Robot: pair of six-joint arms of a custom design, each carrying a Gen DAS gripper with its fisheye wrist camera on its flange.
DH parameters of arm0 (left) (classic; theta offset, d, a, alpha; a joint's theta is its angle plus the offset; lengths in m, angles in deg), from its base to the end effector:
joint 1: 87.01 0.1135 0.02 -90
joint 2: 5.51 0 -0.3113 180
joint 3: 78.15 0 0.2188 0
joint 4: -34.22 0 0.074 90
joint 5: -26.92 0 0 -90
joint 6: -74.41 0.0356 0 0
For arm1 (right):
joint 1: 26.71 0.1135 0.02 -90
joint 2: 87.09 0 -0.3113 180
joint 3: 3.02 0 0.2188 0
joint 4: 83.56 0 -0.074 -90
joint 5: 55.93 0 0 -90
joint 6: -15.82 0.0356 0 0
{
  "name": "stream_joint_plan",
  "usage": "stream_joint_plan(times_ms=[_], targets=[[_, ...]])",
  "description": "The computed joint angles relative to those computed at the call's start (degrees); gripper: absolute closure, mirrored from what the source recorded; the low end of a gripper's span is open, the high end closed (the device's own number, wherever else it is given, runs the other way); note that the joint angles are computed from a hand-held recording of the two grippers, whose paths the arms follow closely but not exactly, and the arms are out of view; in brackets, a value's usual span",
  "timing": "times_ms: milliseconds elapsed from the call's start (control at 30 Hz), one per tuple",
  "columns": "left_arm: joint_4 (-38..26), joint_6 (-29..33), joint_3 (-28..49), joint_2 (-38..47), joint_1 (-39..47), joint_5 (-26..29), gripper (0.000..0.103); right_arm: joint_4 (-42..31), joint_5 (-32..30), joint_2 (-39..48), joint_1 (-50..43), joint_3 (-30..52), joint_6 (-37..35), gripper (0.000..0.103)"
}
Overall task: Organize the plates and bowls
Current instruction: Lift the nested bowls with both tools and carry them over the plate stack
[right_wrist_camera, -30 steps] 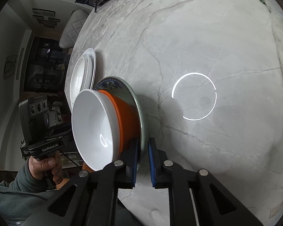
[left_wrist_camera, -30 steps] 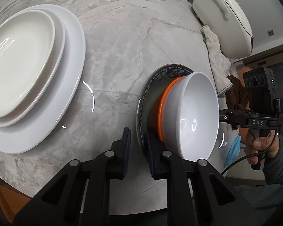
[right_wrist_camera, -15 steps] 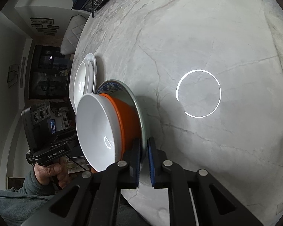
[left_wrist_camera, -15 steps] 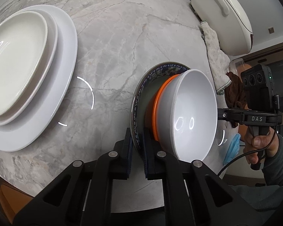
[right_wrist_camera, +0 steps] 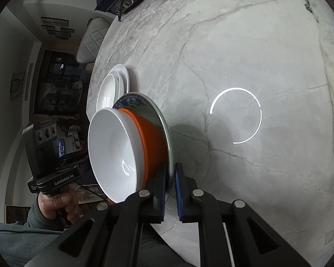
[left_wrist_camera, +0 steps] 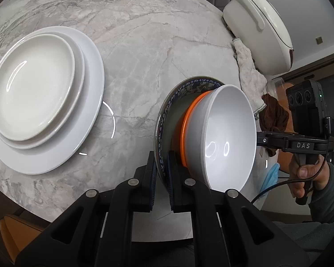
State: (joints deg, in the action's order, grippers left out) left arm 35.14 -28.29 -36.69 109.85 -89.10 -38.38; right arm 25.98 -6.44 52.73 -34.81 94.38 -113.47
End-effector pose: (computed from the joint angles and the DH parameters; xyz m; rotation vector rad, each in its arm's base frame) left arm 0.2444 -0.0238 0.0829 -0.1693 2.8258 -0.6688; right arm 0.3795 -0.0307 0.0736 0.5568 -2.7805 -1.1855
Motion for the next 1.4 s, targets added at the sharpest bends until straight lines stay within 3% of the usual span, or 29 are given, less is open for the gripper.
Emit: stream_joint_plan(times_ms=[200, 433, 600, 733, 867, 1167, 1400], targets=[[-10.86, 5.74, 1.07, -9.02, 7.45, 1.18, 0.097, -0.14, -1.41, -4.43, 3.99, -0.46, 2.21, 0.091], [-29.00, 20.15, 7.47, -16.56, 22.90, 3.82, 0.097, 0.66, -3.98, -9.42, 11.72, 0.06, 8.17, 0.091], [-40.47, 31.10, 15.36, -16.31, 34.29, 5.10, 0.097, 2.11, -5.04, -10.85, 18.43, 2.92, 13.65, 0.091], [-45.93, 37.57, 21.38, -12.95, 40.84, 5.49, 0.097, 3.61, -4.99, -10.38, 23.05, 6.35, 18.33, 0.091], [-48.62, 41.67, 27.84, -6.24, 44.98, 5.38, 0.097, 5.69, -4.38, -8.42, 27.12, 9.99, 23.00, 0.091], [-42.70, 43.12, 35.74, 10.34, 46.07, 2.54, 0.096, 8.92, -1.76, 0.53, 32.70, 18.74, 30.77, 0.091], [-40.77, 43.71, 39.14, 17.79, 45.26, 1.30, 0.095, 11.13, 0.19, 4.55, 33.85, 21.08, 34.11, 0.091]])
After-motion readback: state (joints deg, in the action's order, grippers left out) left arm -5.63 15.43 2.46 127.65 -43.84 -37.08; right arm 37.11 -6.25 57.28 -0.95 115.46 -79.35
